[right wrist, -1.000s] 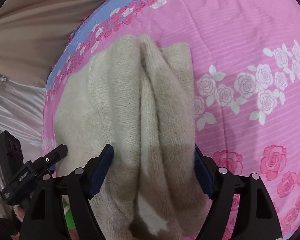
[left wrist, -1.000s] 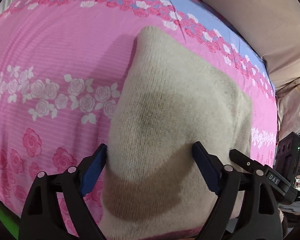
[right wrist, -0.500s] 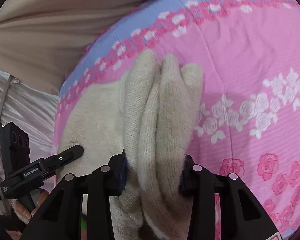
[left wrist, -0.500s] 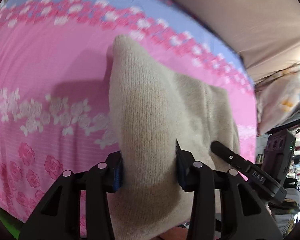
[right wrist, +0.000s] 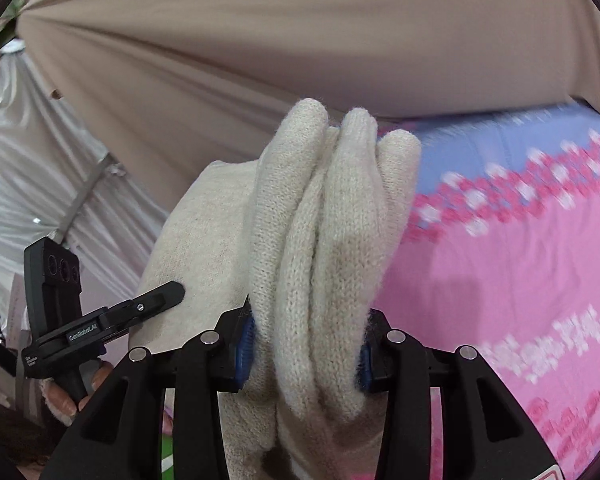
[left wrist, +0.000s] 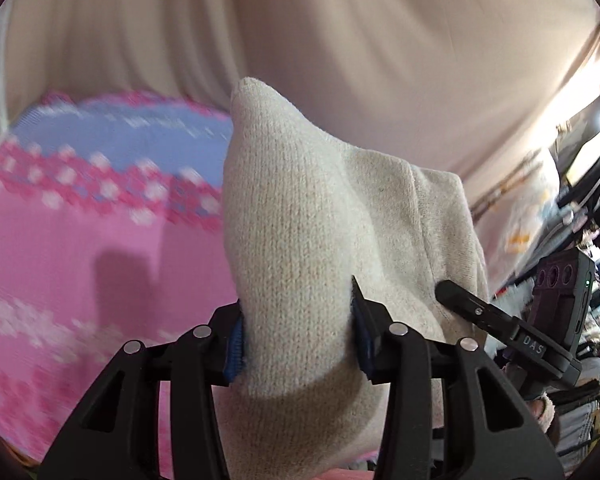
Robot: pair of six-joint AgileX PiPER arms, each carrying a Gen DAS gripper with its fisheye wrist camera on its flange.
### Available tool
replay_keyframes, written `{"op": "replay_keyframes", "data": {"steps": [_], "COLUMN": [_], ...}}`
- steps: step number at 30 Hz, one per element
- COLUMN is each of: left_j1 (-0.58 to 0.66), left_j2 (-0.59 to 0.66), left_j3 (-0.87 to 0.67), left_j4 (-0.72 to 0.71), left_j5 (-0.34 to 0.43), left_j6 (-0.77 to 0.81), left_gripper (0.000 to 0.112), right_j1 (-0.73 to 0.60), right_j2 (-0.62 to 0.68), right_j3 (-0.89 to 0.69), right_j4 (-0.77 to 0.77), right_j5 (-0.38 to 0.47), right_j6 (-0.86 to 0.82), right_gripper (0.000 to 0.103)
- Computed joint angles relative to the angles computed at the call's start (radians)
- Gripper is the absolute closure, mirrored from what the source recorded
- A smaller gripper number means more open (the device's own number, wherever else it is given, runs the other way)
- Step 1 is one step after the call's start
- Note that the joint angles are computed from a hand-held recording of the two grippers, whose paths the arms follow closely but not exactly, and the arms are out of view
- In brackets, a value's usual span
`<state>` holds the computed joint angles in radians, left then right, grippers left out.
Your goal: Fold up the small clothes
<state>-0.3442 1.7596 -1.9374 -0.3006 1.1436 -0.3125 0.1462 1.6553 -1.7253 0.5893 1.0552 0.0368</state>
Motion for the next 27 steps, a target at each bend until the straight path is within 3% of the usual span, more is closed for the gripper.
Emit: {"op": "replay_keyframes", "data": {"steps": [6, 12, 14, 16, 17, 18, 20, 23, 27], "left_j1": [0.253, 0.455, 0.509, 0.532, 0.544, 0.549, 0.581, 0.593, 0.494], "left_j2": [-0.073, -0.072, -0.046, -0.033, -0.026, -0.009, -0.025, -0.139, -0.21], "left_j3": [0.055, 0.181, 0.282, 0.448, 0.514, 0.549, 0.62, 0.72, 0.782], "left_j4": [-0.065, -0.133, -0.162, -0.143, -0.117, -0.06, -0.04, -0.083, -0.019], "left_j5": [0.039, 0.024, -0.045, -0.212, -0.281, -0.315, -0.332, -0.377, -0.441], "left_j6": [0.184, 0.38, 0.456, 0.473, 0.455, 0.397, 0.362, 0.436, 0.43], "left_gripper": [0.07, 0.065, 0.059, 0.049, 0.05, 0.052, 0.054, 0.053, 0.05], "right_j1": [0.233, 0.36, 0.387, 0.423, 0.425, 0.424, 0.419, 0.455, 0.523], "right_j2": [0.197, 0.385, 0.441, 0.49, 0.515, 0.518, 0.439, 0.359, 0.505], "right_j3": [-0.238, -0.32, -0.272, -0.208, -0.191, -0.17, -0.05, -0.029, -0.239], "right_j4": [-0.092, -0.122, -0.141, -0.3, -0.359, -0.378, -0.329, -0.353, -0.421], "right_j5": [-0.062, -0.146, -0.209, -0.251, -0.223, -0.205, -0.261, -0.276, -0.129], "right_j6": [0.128, 0.194, 0.182, 0.276, 0.333, 0.376, 0.379, 0.365, 0.339], "right_gripper": [0.063, 0.058, 0.052, 0.05, 0.052, 0.064, 0.082, 0.088, 0.088]}}
